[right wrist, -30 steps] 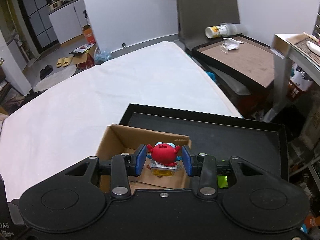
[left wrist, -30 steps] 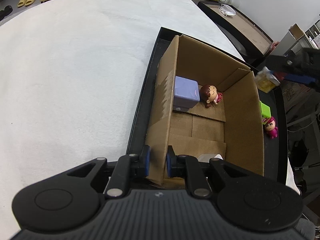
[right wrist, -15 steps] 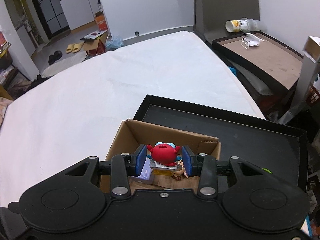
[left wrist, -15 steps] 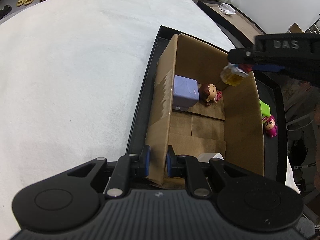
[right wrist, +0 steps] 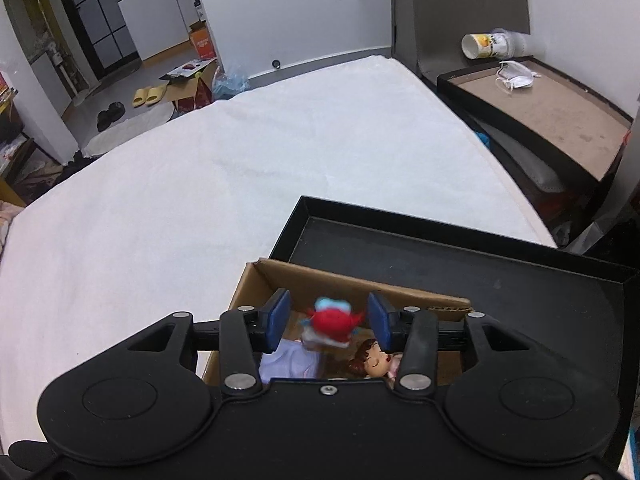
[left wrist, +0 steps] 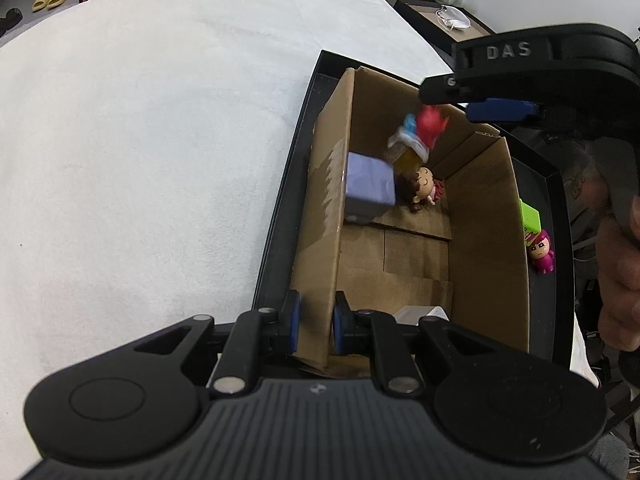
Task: Organize rigid objects
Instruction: 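Carry the figure into the box and open the right gripper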
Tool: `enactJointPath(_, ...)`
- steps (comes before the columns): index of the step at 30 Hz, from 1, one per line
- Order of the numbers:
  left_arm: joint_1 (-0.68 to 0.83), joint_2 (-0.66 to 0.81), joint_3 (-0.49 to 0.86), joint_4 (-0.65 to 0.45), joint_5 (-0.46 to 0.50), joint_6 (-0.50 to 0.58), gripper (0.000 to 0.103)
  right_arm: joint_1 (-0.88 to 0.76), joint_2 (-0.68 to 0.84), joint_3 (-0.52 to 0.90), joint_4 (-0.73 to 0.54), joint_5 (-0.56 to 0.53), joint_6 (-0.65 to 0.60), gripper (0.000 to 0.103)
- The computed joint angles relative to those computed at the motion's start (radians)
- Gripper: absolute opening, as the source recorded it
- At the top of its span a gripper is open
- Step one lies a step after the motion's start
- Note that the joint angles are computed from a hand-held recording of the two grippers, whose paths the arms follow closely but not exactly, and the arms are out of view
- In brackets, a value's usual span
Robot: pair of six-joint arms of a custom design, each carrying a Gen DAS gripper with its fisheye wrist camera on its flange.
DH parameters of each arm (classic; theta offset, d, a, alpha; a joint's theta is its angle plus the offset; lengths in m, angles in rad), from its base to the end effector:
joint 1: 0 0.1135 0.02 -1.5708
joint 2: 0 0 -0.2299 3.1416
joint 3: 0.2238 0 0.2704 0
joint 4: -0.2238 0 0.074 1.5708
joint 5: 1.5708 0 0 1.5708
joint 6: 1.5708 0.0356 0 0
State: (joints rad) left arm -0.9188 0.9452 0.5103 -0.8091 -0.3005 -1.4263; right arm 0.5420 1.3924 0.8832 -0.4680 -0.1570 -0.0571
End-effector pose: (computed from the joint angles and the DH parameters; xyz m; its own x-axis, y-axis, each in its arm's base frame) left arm 0.1203 -0.1402 0.1409 -0.7770 -0.5399 -0.3236 -0.4676 0.8393 -0.2773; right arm 0.2539 0.1594 0.1731 -0.6756 -0.4726 -0.5658 -0.6240 0.7753 0.0975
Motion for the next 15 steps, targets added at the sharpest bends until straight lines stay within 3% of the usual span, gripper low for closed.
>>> enactJointPath(15,0.0,0.013,0.008,-0.001,-0.005,-0.005,0.015,-0.196,-0.188,-0.06,-0.131,-0.098,-0.071,0.053)
